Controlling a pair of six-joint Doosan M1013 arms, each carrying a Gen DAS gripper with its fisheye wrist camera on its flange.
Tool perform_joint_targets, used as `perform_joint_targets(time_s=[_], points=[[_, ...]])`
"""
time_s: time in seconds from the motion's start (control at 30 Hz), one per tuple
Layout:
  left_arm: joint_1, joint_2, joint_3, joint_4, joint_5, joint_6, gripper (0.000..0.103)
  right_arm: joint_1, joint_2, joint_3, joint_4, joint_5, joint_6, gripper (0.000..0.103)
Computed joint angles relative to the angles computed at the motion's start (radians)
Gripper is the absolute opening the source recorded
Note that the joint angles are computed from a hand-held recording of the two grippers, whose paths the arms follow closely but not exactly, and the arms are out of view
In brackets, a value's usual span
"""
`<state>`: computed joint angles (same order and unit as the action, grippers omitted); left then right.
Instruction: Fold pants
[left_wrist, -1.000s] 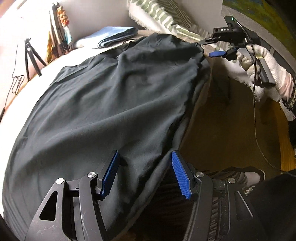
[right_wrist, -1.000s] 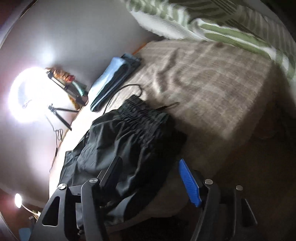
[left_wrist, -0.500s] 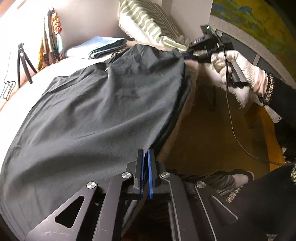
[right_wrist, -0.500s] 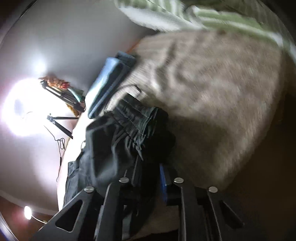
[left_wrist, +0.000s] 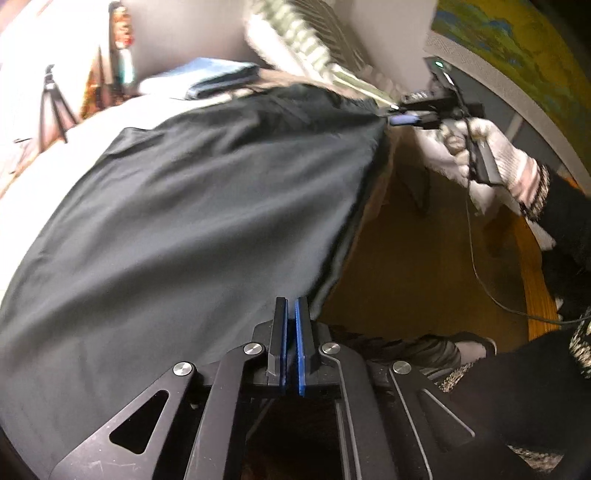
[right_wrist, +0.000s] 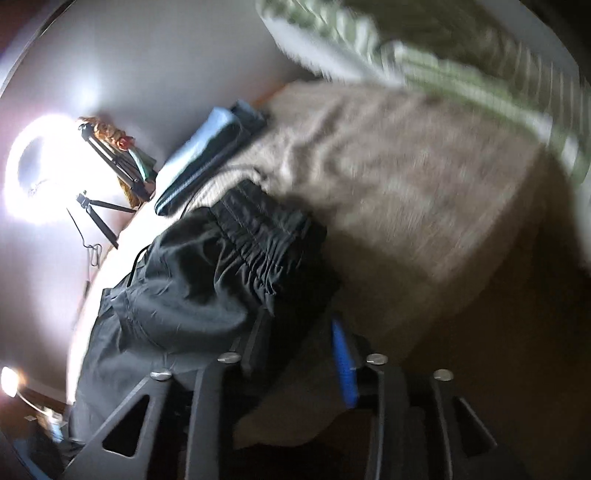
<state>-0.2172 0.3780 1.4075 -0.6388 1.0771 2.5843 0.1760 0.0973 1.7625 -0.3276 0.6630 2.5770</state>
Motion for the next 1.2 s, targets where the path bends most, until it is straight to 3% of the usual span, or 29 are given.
perform_joint_targets(time_s=[0.07, 0.13, 0.17, 0.2, 0.27, 0.43, 0.6, 0.77, 0.9, 0.93, 0.97, 1.0, 1.1, 1.2], points=[[0.027, -0.016, 0.005, -0.042, -0.016, -0.012, 0.015, 0.033, 0.000, -0.035, -0.116, 0.030, 0.011, 0.042], [0.054, -0.032, 0.011, -0.073, -0.030, -0.033, 0.017, 0.049, 0.001, -0.065, -0.136, 0.007, -0.054, 0.052], [0.073, -0.045, 0.020, -0.090, -0.053, -0.044, 0.023, 0.053, 0.009, -0.087, -0.108, -0.019, -0.117, 0.062], [0.086, -0.056, 0.028, -0.097, -0.075, -0.057, 0.036, 0.056, 0.022, -0.112, -0.051, -0.044, -0.200, 0.066], [0.119, -0.080, 0.048, -0.093, -0.129, -0.105, 0.049, 0.058, 0.062, -0.175, 0.100, -0.074, -0.405, 0.066], [0.202, -0.130, 0.103, -0.041, -0.245, -0.262, 0.053, 0.066, 0.215, -0.370, 0.481, -0.012, -0.845, 0.070], [0.304, -0.169, 0.178, 0.004, -0.342, -0.478, 0.055, 0.070, 0.388, -0.583, 0.627, 0.159, -0.987, 0.073], [0.372, -0.198, 0.253, 0.101, -0.419, -0.718, 0.055, 0.089, 0.542, -0.764, 0.597, 0.309, -0.983, 0.074], [0.425, -0.202, 0.296, 0.131, -0.462, -0.888, 0.056, 0.105, 0.616, -0.845, 0.573, 0.386, -0.977, 0.074], [0.436, -0.201, 0.305, 0.111, -0.471, -0.906, 0.056, 0.116, 0.612, -0.834, 0.539, 0.353, -0.977, 0.072], [0.454, -0.197, 0.313, 0.062, -0.481, -0.910, 0.056, 0.119, 0.612, -0.835, 0.548, 0.350, -0.994, 0.053], [0.466, -0.192, 0.320, 0.020, -0.493, -0.908, 0.056, 0.120, 0.618, -0.845, 0.566, 0.367, -1.009, 0.024], [0.485, -0.180, 0.334, -0.061, -0.529, -0.920, 0.056, 0.138, 0.629, -0.872, 0.466, 0.381, -0.972, 0.012], [0.501, -0.162, 0.348, -0.187, -0.556, -0.884, 0.056, 0.149, 0.627, -0.877, 0.402, 0.377, -0.936, 0.012]])
